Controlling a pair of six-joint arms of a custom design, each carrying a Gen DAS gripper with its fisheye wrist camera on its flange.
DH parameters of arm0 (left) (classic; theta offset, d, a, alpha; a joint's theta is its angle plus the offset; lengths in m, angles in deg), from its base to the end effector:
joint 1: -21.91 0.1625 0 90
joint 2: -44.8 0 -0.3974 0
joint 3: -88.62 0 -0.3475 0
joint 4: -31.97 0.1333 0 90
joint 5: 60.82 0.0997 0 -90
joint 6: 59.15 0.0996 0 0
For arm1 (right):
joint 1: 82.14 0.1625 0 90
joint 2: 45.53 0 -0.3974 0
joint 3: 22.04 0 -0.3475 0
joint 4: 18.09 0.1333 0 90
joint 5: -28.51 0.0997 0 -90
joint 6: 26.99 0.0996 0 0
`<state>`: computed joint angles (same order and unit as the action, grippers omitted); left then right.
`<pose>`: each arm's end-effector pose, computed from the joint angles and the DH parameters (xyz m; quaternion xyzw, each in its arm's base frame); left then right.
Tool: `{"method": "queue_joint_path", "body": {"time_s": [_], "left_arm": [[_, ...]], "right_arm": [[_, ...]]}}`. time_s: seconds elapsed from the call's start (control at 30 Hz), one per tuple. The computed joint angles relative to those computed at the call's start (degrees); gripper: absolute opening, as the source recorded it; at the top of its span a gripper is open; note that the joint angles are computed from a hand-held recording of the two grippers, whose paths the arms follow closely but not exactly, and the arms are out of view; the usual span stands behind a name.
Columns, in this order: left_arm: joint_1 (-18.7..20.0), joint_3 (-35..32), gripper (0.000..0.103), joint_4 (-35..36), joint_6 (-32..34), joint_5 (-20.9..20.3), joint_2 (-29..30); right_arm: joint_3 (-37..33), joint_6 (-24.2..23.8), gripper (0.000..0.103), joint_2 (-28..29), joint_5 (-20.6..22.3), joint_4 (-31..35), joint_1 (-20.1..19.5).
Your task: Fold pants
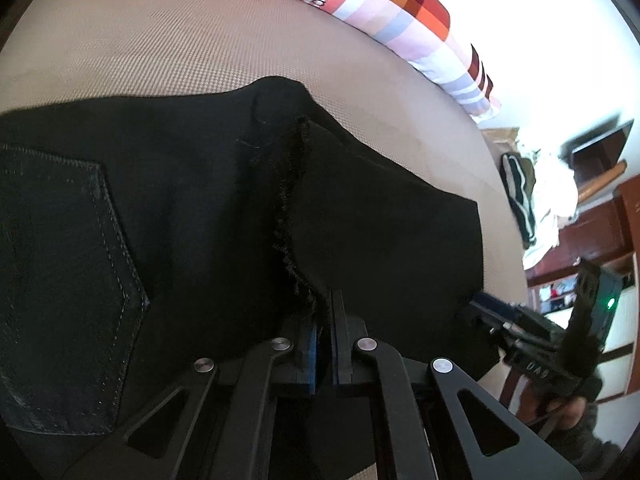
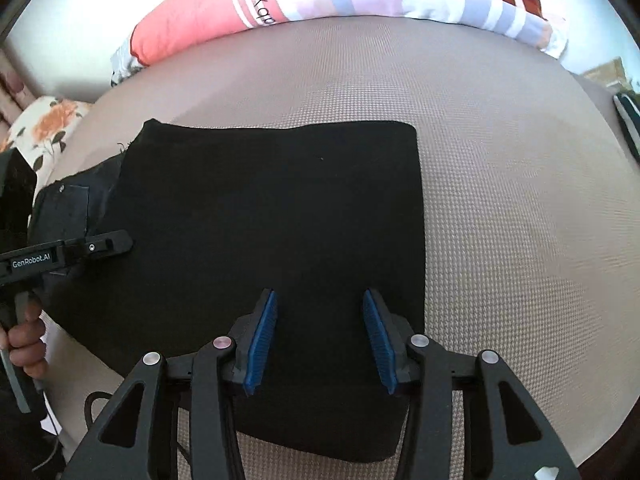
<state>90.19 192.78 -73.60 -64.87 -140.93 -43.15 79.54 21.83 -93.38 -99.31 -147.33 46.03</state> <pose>-0.0255 -0.4705 0.3634 0.1391 0.9865 -0.0150 0.0851 0.3961 -0.3871 0.0758 -0.0464 -0.9382 0.1347 0.3153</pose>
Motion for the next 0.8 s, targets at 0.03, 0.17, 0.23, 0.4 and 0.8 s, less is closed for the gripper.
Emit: {"method": "queue_joint_path", "body": {"time_s": [0.03,0.17,0.23,0.4,0.8], "left_arm": [[-0.3,0.0,0.005,-0.1,0.4,0.5,0.1],[-1.5,0.4,0.005,-0.7,1.7,2.5,0.3],[-1.2,0.0,0.005,-0.2,2.8,3.0,0.5],[-0.3,-0.6,0.008,0.8,3.2,2.5,0.4],[-5.9,2.1,0.017,-2.0,3.8,12.9,-5.4]], "right_arm": [[-0.3,-0.4,0.043,-0.1,-0.2,-0.2,0.0],[-2.2,-1.5,0.042,0.6,-4.0,0.8,-1.1],[-2.7,-2.4,0.042,1.0,-4.7,0.7,-2.8],[-4.3,-3.4,0.045,2.7,-4.7,1.1,-3.7],[-4.3,-4.0,0.047,2.6,-9.4,-0.2,-4.5]]}}
